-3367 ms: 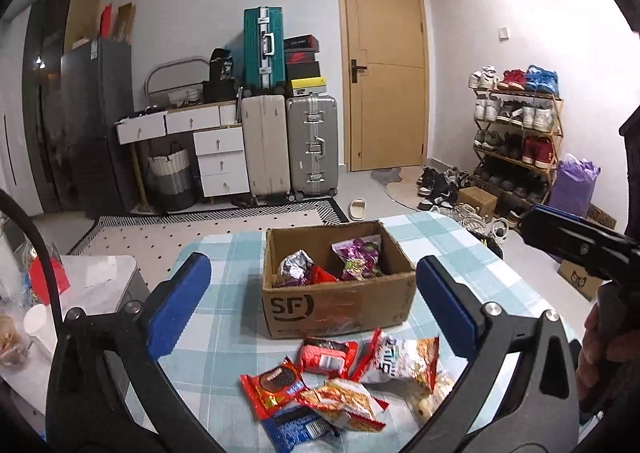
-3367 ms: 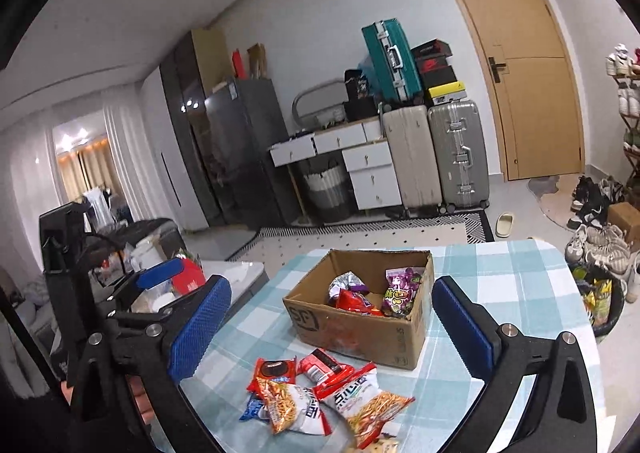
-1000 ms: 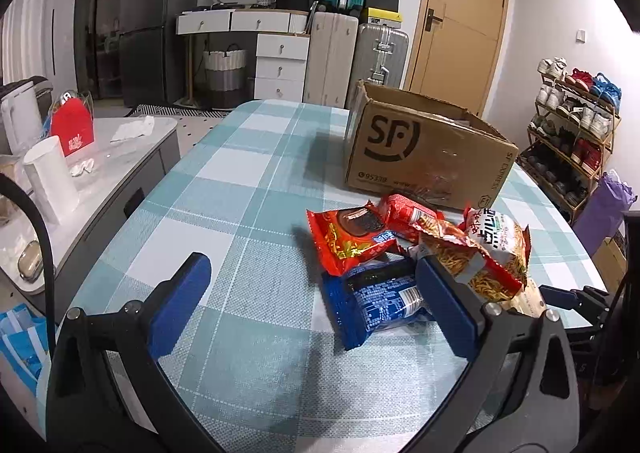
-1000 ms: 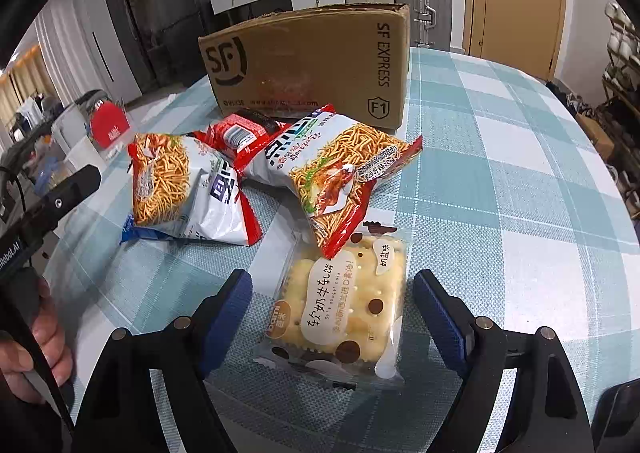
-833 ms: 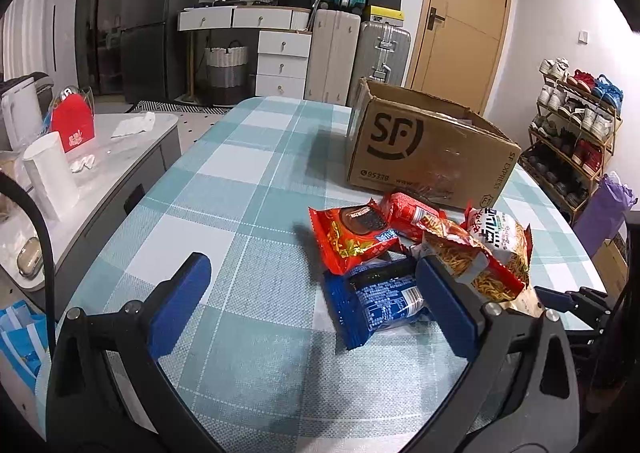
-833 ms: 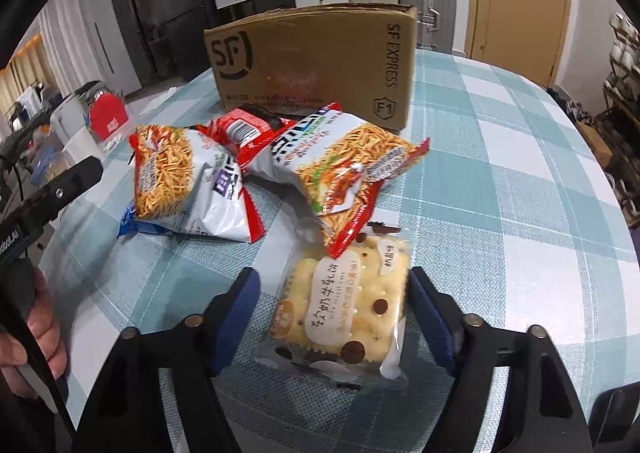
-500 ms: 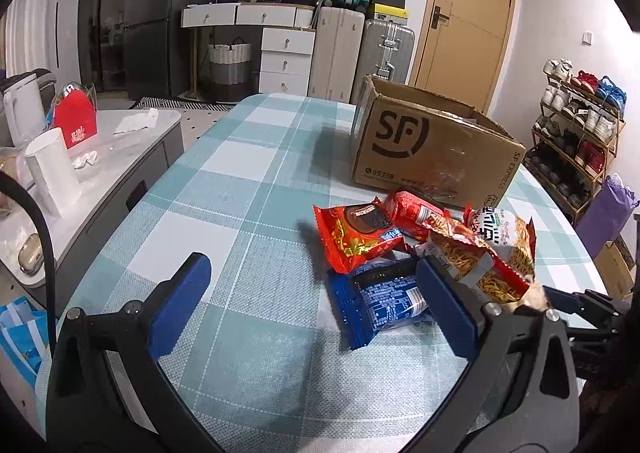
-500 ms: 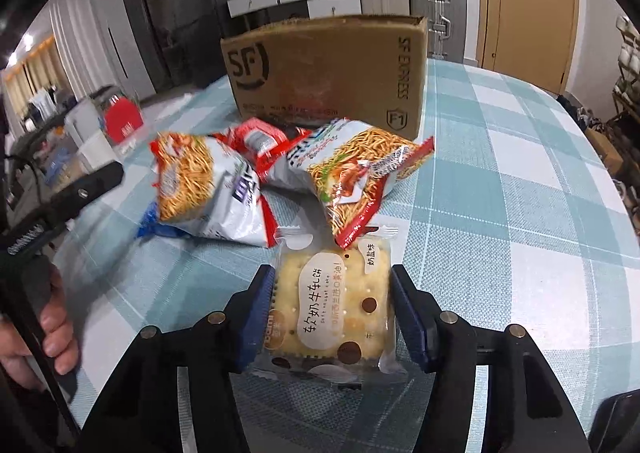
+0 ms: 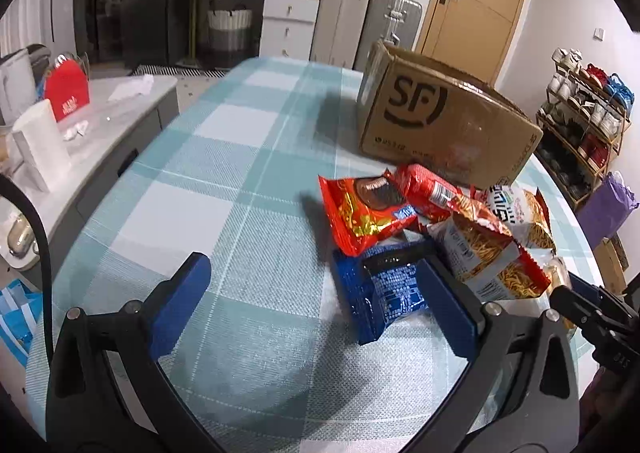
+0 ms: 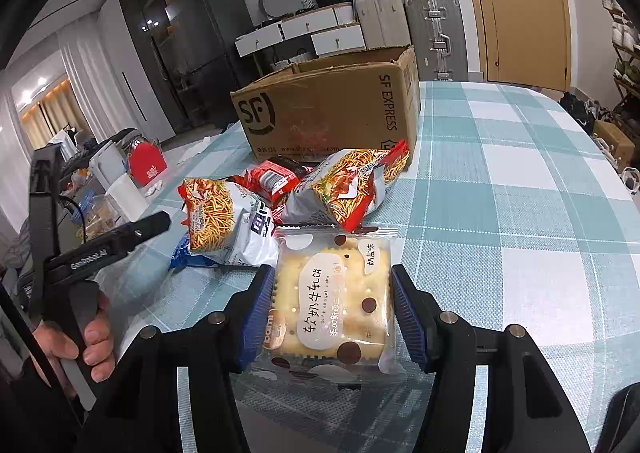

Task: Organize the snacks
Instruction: 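Grasp the cream biscuit pack with the right gripper while the left gripper grasps the blue bag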

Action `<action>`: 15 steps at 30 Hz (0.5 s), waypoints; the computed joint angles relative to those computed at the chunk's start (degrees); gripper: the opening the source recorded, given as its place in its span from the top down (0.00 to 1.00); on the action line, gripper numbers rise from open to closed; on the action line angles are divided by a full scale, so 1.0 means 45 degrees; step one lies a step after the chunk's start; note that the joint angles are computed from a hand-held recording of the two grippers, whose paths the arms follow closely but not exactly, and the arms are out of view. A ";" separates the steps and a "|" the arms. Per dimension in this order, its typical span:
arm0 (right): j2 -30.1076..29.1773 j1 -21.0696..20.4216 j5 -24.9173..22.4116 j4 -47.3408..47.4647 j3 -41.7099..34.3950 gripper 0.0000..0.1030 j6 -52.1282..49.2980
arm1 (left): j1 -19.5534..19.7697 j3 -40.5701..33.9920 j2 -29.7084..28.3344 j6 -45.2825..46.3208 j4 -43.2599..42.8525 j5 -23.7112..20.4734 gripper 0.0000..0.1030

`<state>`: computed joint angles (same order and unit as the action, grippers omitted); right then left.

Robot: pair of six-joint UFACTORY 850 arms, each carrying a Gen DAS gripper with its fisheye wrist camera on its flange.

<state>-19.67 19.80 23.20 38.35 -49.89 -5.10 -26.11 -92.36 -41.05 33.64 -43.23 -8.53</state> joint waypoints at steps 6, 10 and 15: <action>0.0125 -0.0165 0.0202 -0.1292 0.0252 0.43 0.1474 | -0.0013 -0.0366 -0.0287 0.2582 -0.1957 -0.0762 0.01; 0.0228 -0.0317 0.0467 -0.2201 0.0511 0.43 0.2708 | 0.0001 -0.0816 -0.0592 0.2083 -0.1243 -0.1436 0.01; 0.0292 -0.0574 0.0719 -0.3409 0.0745 0.43 0.4271 | -0.0088 -0.1180 -0.0820 0.2140 -0.1074 -0.1530 0.01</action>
<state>-18.36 17.21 26.43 23.01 -46.54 14.12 -26.51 -97.67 -44.74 43.27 -48.06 -15.42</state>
